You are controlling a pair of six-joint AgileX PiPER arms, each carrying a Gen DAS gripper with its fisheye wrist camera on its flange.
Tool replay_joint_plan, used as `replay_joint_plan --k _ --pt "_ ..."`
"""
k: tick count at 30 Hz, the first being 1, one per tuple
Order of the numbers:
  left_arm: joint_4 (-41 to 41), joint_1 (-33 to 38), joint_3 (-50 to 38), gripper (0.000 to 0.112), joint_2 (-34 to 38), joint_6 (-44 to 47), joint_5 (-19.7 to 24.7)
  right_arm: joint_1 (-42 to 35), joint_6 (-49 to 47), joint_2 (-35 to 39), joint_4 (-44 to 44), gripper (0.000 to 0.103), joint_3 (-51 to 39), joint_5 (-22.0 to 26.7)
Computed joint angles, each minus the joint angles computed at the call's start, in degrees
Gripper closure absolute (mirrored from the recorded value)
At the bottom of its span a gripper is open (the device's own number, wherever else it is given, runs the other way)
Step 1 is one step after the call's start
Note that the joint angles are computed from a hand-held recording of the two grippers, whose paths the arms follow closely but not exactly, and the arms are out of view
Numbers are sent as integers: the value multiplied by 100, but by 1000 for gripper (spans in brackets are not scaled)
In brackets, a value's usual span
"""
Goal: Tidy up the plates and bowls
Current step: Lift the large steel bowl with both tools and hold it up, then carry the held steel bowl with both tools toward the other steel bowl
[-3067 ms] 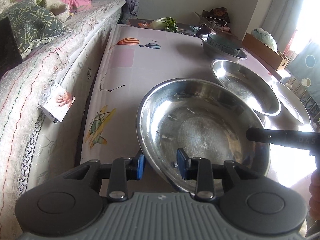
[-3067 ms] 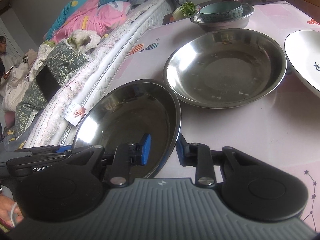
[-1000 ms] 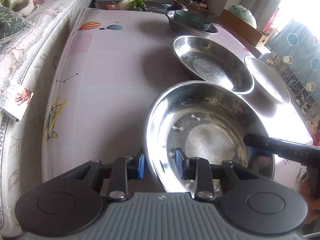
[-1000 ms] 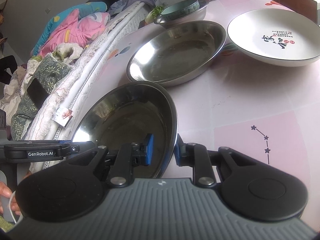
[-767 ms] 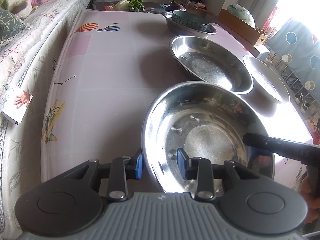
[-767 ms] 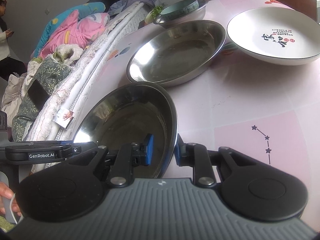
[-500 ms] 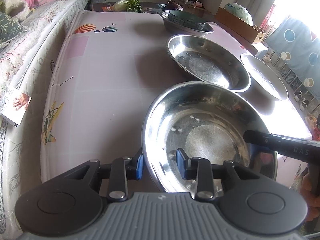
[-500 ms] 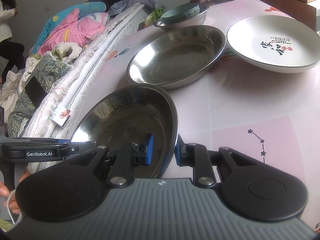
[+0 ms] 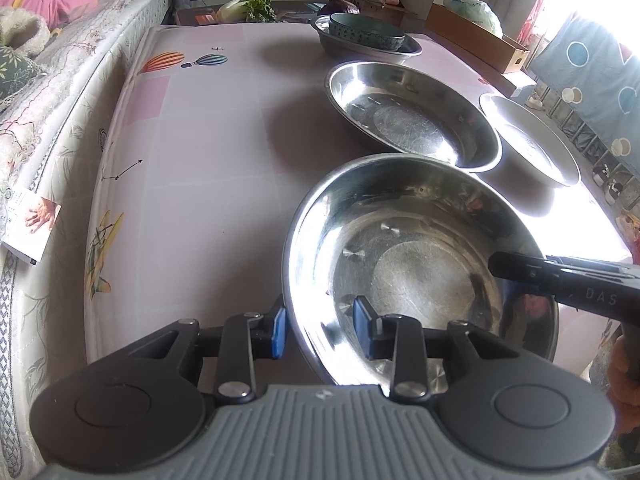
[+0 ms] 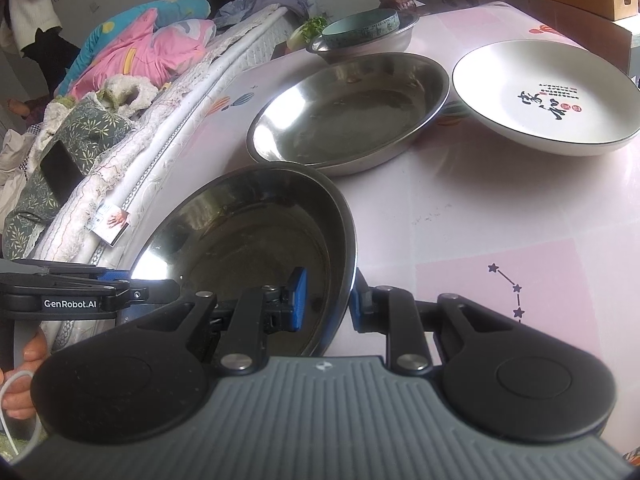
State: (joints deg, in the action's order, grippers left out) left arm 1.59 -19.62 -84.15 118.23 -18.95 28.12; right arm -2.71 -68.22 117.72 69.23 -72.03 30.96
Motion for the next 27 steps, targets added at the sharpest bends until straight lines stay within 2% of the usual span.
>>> replay_joint_plan --k 10,23,27 --pt "107 -59 -32 78 -18 -47 98 -80 -228 -123 96 82 78 73" --pt "-71 -139 99 79 -72 253 -10 -175 -507 -117 87 83 113 17" --pt "303 -225 70 81 -37 174 1 -216 -615 -52 51 83 80 29"
